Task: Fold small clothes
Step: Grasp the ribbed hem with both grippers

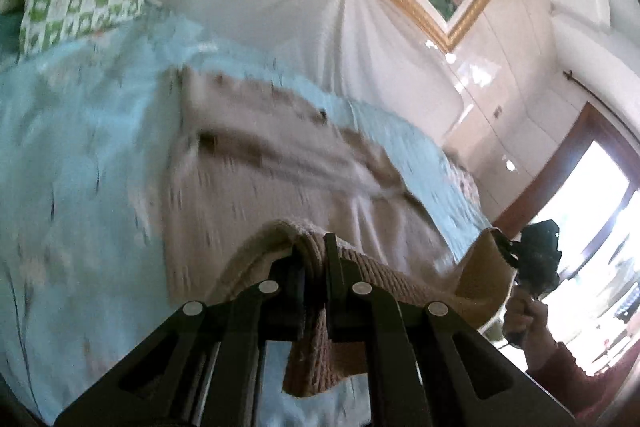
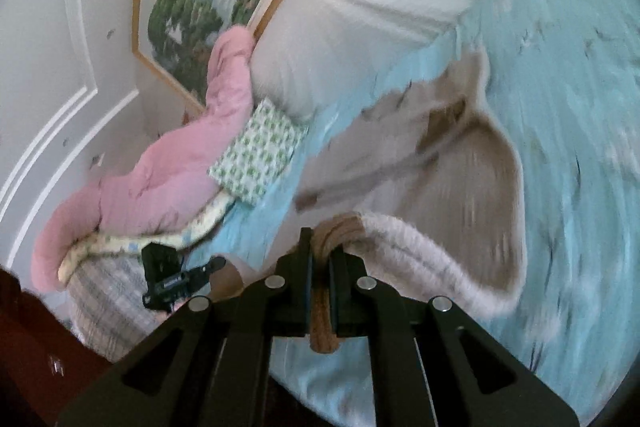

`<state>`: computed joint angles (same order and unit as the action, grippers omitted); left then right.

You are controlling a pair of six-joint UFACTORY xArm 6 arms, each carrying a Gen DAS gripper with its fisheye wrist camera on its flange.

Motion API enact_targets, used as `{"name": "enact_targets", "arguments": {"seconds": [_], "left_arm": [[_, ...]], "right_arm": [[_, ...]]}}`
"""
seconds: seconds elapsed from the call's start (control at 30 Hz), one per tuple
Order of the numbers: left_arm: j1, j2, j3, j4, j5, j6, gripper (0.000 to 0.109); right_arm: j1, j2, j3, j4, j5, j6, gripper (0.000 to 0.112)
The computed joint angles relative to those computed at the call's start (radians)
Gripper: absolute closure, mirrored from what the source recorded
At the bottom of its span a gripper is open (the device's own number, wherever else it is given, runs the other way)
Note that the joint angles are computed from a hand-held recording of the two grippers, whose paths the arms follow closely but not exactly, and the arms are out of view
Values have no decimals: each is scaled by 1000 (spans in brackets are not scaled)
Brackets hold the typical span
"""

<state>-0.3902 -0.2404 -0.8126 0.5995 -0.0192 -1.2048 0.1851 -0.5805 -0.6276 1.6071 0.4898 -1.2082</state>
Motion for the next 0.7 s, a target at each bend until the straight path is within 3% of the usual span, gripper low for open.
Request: {"name": "enact_targets", "arguments": {"seconds": [0.27,0.4,0.57,0.7], "left_arm": [[78,239,-298,-253,26,323,104],[100,383,-482,-431,84,533,104],[139,579,-739,-556,194,679,104],[168,712,-909,-592,290,707,104]], "right_arm": [[-43,299,-341,-14,-58,35,105],[-49,479,-541,-140,-105,166,105],[-67,684,-770,-331,-133,375,105],[-79,821,-912,-520,-151,574,105]]}}
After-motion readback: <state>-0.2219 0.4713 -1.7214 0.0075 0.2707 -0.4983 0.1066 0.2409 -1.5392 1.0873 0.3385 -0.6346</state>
